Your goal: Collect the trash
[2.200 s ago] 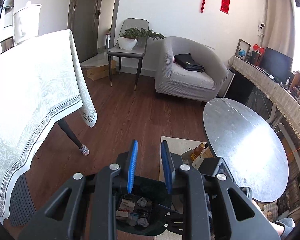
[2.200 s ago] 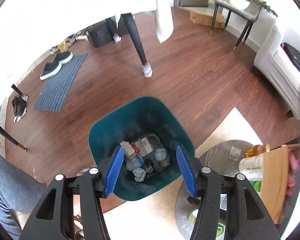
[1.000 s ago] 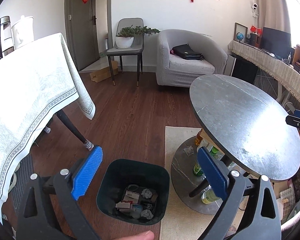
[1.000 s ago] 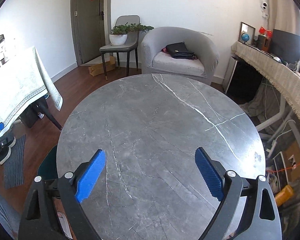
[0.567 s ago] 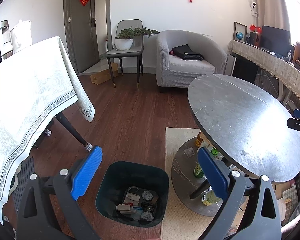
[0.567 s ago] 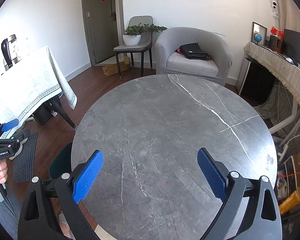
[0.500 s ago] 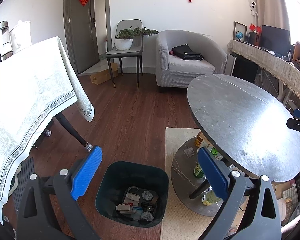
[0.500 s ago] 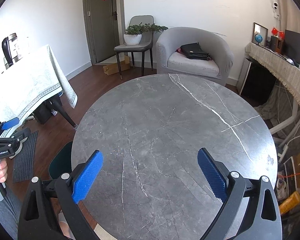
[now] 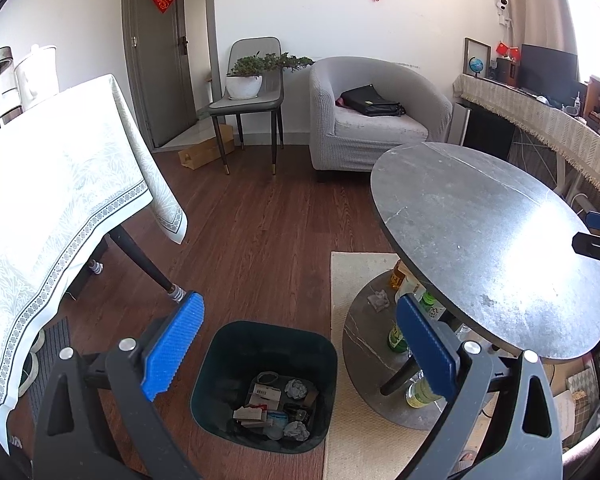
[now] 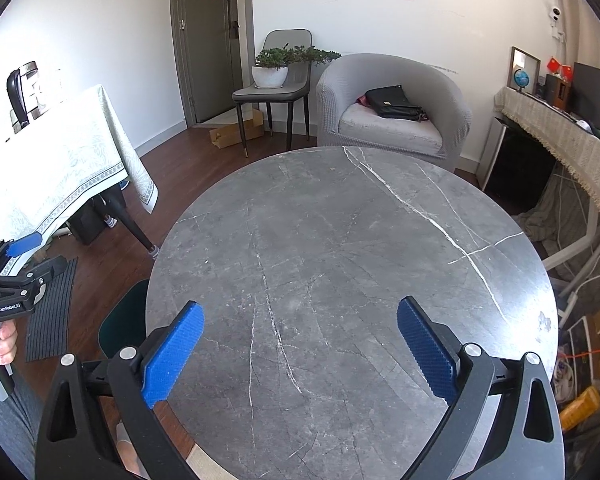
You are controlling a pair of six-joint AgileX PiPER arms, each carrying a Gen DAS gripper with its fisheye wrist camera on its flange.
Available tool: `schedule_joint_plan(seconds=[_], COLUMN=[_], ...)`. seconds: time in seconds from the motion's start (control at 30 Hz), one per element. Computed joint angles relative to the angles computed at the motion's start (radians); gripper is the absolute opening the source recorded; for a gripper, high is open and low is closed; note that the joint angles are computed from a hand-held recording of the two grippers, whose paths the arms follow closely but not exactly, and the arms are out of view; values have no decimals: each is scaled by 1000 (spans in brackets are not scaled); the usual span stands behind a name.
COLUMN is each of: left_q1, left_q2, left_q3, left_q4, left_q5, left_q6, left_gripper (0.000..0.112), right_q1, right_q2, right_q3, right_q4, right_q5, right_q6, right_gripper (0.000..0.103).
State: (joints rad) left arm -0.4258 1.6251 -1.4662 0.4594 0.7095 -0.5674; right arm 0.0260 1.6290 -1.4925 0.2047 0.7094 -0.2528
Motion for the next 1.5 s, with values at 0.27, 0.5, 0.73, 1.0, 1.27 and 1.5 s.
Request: schedule_joint_plan(seconds=[0.27,0.5,0.73,1.0,1.27,1.5], left_q1=[4,4,-3,-5,-6,-6], left_q2=[4,7,11,10,11,11], left_q3=[-6,-10,-7,-6,-6,-7], left_q4=[-7,-6,5,7,9,9], left_q5=[1,1,0,1,2,3], left_q6=[4,4,-2,-6,-7,-7], left_gripper=[99,99,99,99,99,99], right_q1=[8,9,16,19,20,23], right_q2=[3,4,9,12,12,12], right_q3=[-1,-1,-5,-10,-9,-8], right_q4=[-5,-5,-11,-17,-19,-21], right_q5=[0,1,0,2,1,-3], right_q6=[6,8,12,18,19,22], right_gripper=[98,99,99,99,99,99])
